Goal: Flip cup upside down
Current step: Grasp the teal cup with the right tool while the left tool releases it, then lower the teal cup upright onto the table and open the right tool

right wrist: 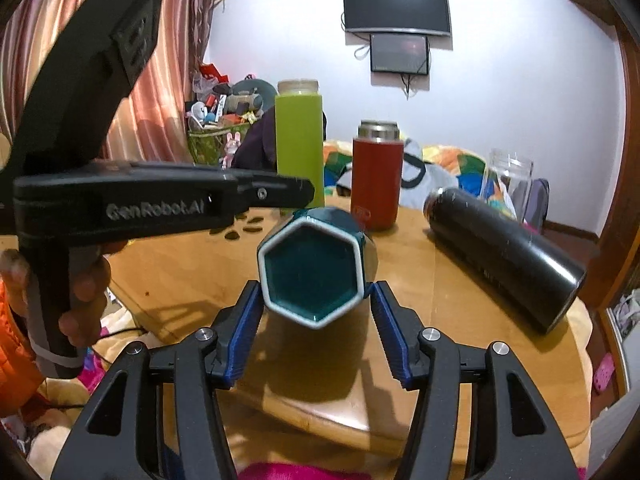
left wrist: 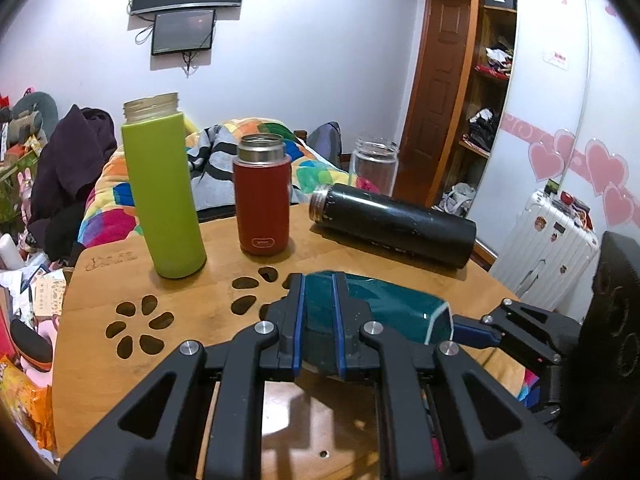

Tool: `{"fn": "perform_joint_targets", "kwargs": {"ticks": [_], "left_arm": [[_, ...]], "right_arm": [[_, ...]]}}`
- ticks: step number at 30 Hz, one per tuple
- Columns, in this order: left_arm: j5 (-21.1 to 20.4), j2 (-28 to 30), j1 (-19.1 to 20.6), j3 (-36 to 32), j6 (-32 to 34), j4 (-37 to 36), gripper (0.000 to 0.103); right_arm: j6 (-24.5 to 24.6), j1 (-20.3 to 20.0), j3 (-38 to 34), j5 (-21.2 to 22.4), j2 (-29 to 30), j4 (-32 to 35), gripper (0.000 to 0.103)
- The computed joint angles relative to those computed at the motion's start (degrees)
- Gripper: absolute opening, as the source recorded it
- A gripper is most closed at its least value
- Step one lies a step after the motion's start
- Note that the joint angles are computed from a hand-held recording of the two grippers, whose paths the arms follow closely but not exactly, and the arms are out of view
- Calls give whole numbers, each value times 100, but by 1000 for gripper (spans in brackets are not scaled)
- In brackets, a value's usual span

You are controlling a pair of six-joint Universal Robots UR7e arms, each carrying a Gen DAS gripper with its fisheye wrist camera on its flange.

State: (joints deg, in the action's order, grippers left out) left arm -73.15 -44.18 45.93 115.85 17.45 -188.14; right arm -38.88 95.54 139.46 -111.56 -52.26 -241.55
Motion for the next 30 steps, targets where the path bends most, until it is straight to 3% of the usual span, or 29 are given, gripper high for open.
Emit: {"fn": "perform_joint_targets", "kwargs": {"ticks": [4, 6, 12, 20, 26, 28, 30], "left_arm": [[-64, 20, 128, -134, -71, 105, 11], [-117, 43, 201, -218, -116, 204, 3], [-264, 93, 340, -345, -225, 263, 3], [-38, 35, 258, -148, -238, -92, 3], [126, -218, 121, 207, -376, -650, 12], [195, -310, 55, 337, -411, -879, 18], [293, -375, -24, 464, -391, -1155, 32]], "right_arm": [[-118, 69, -161, 12, 32, 24, 51], [-157, 100, -273, -20, 64, 77, 50], [-101, -2, -457, 57, 36, 327, 47], [82, -46, -366, 195, -164, 634, 47], [264, 14, -100, 317, -585, 507, 49], [327, 97, -99, 196, -664, 416, 54], [369, 188, -97, 72, -742, 287, 61]]}}
